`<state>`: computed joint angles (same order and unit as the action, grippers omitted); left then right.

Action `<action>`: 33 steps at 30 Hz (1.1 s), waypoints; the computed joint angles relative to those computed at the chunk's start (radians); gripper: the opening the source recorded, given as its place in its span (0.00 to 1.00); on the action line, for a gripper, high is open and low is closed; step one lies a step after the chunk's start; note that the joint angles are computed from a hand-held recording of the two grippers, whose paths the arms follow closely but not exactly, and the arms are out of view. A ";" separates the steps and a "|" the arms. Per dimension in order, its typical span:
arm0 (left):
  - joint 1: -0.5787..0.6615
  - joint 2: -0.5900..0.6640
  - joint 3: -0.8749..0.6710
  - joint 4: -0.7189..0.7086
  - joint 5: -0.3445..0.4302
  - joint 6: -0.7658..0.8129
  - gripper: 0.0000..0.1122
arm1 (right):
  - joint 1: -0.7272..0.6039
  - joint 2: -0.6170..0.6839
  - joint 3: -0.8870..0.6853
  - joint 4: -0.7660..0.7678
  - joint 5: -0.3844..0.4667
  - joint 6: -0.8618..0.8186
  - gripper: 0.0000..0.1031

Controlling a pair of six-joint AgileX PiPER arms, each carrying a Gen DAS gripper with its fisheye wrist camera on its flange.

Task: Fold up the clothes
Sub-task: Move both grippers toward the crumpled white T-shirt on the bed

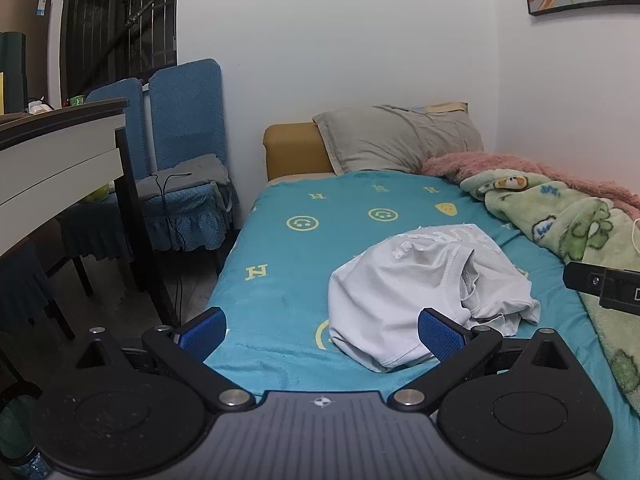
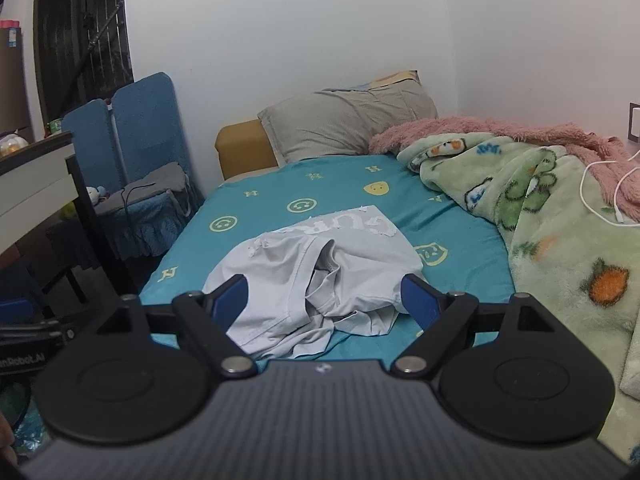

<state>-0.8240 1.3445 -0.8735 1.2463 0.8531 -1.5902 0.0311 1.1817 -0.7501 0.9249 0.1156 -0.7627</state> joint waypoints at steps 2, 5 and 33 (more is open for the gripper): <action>0.007 -0.005 0.005 0.003 -0.009 -0.010 0.91 | 0.033 -0.010 0.023 0.026 -0.039 -0.025 0.82; 0.035 -0.022 0.036 0.027 -0.043 -0.051 0.91 | -0.010 -0.020 -0.003 -0.006 0.020 -0.002 0.82; -0.211 0.088 -0.222 -0.086 0.283 0.031 0.91 | -0.303 -0.029 -0.088 0.250 0.322 -0.145 0.82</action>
<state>-1.0347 1.4320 -1.0953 1.1603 1.1357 -1.5590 -0.2720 1.1524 -0.8380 1.1745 0.4380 -0.9077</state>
